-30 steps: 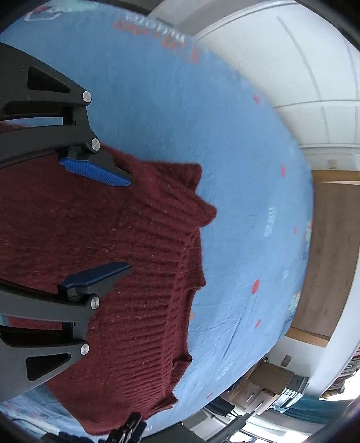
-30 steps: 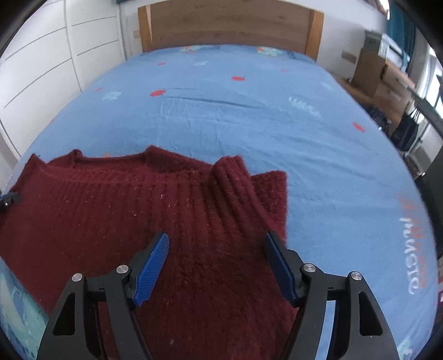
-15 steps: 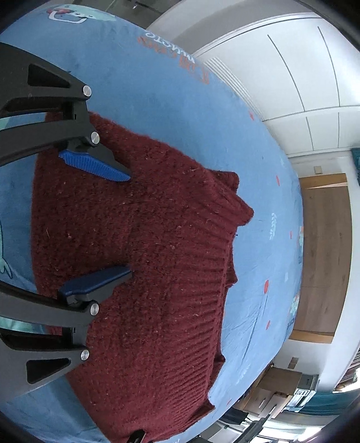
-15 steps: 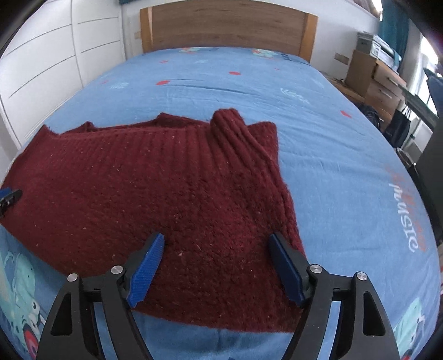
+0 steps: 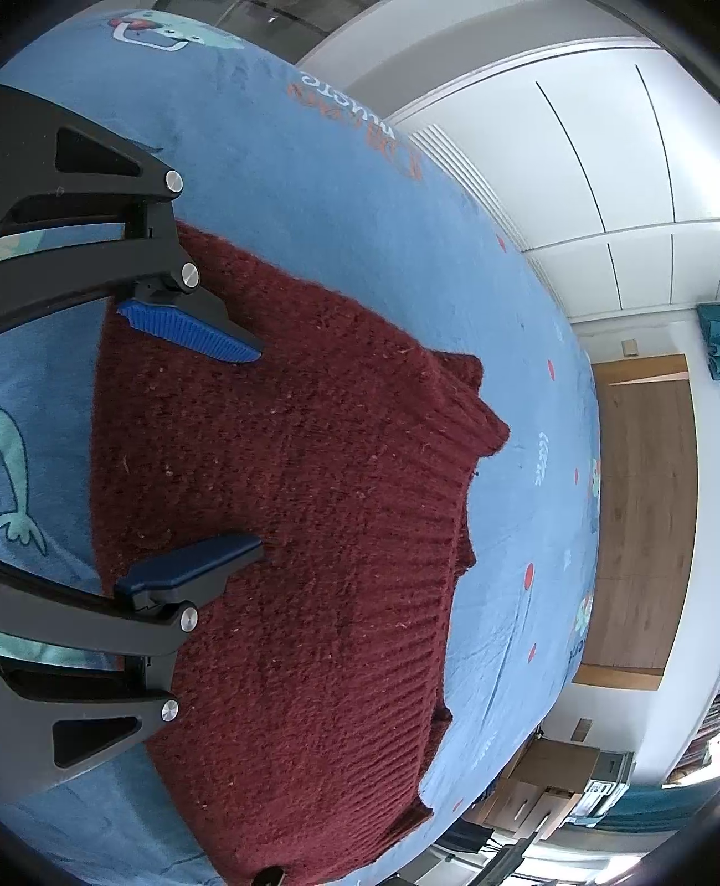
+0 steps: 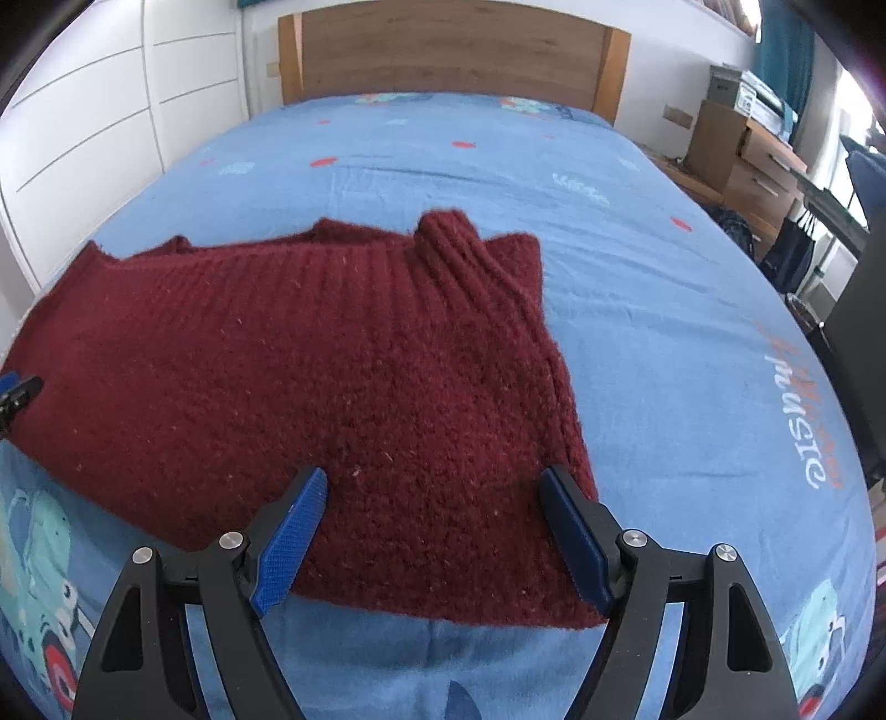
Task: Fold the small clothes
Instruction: 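Press the halved sweater flat with both open tools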
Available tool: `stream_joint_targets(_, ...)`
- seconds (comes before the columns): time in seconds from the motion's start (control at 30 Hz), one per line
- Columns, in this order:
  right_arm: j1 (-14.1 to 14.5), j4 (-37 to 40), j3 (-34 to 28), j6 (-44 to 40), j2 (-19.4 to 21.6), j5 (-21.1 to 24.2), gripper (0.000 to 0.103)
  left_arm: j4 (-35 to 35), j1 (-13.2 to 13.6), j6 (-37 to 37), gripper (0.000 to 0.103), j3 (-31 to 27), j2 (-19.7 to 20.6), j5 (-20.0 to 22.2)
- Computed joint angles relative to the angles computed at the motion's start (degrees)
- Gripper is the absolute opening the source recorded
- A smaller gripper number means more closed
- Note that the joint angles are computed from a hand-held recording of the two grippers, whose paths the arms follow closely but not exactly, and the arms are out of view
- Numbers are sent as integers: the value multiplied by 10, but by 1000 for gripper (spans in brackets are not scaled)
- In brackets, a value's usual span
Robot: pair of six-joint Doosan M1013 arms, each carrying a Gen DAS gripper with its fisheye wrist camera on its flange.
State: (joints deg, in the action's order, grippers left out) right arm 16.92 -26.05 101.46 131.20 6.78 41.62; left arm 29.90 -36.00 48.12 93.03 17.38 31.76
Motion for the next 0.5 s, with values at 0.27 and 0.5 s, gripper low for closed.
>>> stream_joint_targets(0.27, 4, 0, 2, 2, -3, 12, 80, -49, 3, 15, 59, 4, -8, 6)
stream_joint_targets(0.5, 12, -3, 4, 2, -9, 28, 80, -57, -1, 6, 60, 19, -24, 9)
